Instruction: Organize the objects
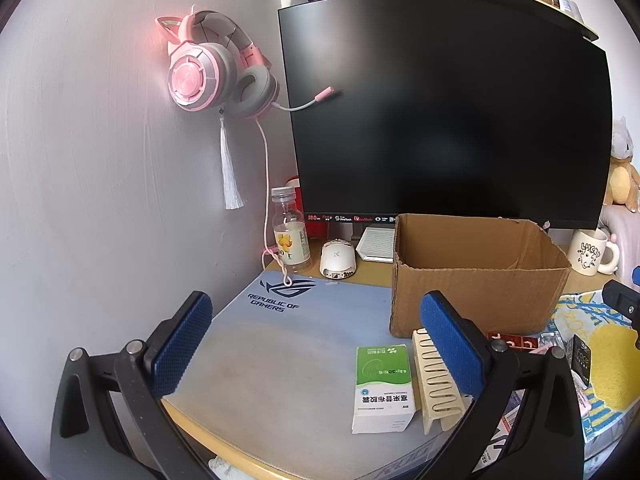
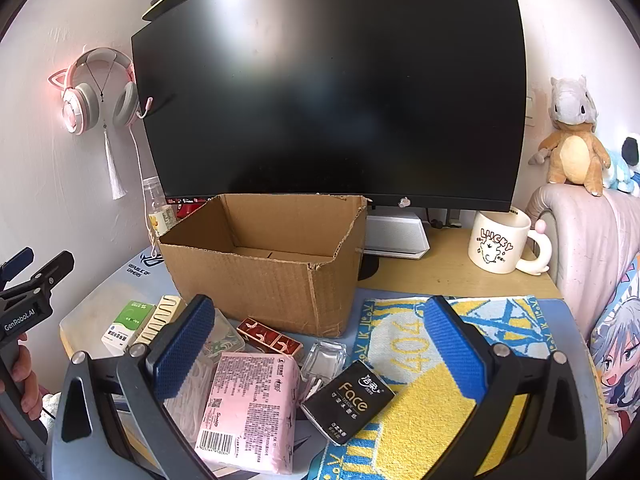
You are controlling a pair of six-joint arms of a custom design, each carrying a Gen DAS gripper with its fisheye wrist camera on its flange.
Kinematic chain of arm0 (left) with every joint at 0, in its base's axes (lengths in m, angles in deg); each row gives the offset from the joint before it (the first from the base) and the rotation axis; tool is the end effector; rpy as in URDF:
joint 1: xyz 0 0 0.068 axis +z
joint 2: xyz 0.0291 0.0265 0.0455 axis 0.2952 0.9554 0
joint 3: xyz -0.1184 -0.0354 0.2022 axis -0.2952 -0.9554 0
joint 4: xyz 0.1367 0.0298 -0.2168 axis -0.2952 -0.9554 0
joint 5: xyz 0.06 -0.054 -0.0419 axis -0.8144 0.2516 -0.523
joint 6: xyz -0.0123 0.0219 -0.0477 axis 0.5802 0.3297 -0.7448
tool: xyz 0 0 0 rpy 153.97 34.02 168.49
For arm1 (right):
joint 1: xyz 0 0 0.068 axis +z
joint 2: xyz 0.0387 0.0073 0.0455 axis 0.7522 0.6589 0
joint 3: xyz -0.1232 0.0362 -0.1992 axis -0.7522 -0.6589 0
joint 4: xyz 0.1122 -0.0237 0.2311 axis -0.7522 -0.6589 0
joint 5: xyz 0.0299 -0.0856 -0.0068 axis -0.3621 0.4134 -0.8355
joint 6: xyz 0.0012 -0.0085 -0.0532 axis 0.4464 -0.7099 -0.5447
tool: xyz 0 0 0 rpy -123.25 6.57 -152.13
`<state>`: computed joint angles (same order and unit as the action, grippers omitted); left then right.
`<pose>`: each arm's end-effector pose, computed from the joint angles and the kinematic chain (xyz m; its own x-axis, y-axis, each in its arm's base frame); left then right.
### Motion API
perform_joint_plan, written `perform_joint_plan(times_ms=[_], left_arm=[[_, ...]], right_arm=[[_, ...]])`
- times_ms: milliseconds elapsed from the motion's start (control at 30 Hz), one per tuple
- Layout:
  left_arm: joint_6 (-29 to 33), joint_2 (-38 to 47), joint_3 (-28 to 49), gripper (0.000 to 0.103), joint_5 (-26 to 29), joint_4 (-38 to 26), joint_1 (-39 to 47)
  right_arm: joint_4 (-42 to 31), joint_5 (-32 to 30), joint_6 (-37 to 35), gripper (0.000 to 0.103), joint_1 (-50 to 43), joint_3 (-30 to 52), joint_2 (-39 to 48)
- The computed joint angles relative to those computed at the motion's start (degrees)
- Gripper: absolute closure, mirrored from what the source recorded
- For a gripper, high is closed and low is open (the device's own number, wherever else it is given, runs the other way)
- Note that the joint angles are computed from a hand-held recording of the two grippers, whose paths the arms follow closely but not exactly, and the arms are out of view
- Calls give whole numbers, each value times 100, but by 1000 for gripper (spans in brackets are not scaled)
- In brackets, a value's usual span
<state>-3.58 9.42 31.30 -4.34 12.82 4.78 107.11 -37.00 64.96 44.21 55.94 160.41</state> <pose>0.2392 -0.0324 0.1322 -0.3401 -0.0582 -0.9386 -0.3709 0.9255 0.0770 0.3468 -0.0103 0.1374 -0.4228 -0.1514 -0.8935 -0.4514 0.8901 0.0628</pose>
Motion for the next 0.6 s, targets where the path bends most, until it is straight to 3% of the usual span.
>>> perform_joint_plan(times_ms=[600], left_arm=[[53, 73, 95, 0, -125, -89, -68]], right_arm=[[-47, -25, 5, 0, -25, 40, 3]])
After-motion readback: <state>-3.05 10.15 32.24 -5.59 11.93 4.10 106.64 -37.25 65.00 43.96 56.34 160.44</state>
